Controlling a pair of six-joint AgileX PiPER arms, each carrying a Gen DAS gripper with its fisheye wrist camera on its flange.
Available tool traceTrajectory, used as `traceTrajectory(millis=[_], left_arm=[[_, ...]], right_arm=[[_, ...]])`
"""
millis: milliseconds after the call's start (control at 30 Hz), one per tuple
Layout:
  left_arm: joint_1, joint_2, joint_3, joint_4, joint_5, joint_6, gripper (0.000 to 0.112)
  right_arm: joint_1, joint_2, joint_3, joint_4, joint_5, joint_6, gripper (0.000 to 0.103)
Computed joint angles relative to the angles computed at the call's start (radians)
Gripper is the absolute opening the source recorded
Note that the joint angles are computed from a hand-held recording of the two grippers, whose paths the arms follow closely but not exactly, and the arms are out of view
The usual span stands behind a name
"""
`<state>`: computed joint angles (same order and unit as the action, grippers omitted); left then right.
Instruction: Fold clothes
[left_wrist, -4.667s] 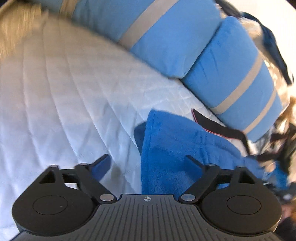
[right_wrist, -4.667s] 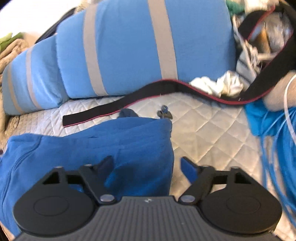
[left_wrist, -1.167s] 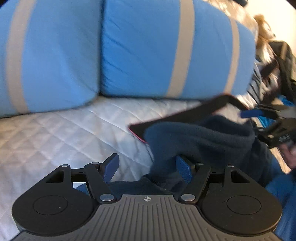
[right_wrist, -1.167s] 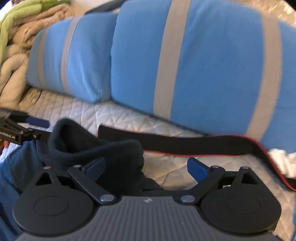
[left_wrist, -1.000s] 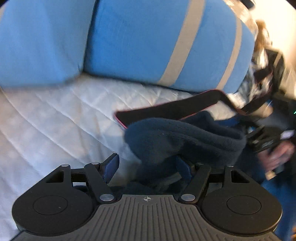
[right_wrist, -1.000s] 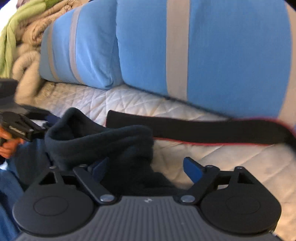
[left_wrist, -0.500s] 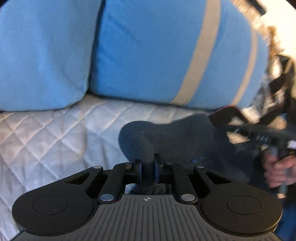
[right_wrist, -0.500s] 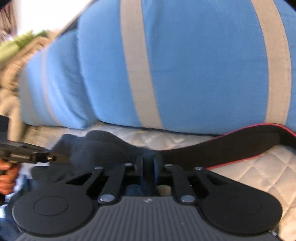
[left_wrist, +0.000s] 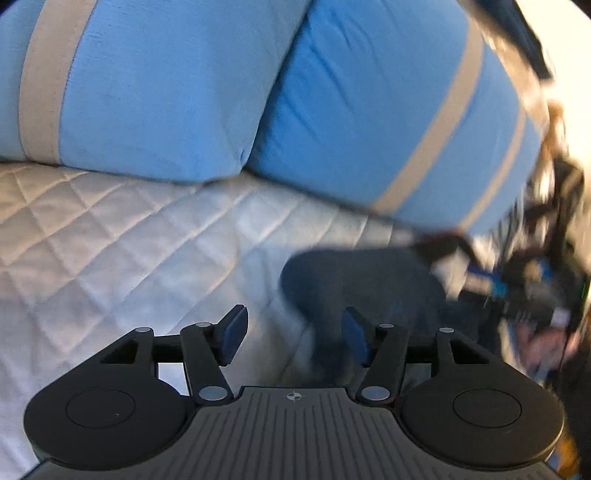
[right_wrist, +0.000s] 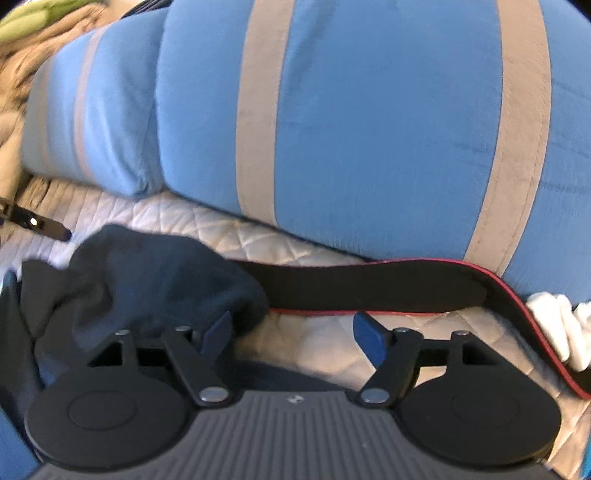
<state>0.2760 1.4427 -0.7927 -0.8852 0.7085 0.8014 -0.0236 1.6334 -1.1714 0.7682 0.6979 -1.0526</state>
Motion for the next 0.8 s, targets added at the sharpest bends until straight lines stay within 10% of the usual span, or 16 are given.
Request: traceTrajectory(millis=[433,800], left_arm=[[0.358,0.068,0.02,-0.111,0.303,0.353,0.055],[0.488,0.175,0.016,-0.078,0.404,0.429,0.054]], right_arm=[[-0.084,0.093,-0.115,-0.068,0.142,-0.032,0.083],[-0.233,0.177,-0.221,-0.052,0.308,0.058,0.084]])
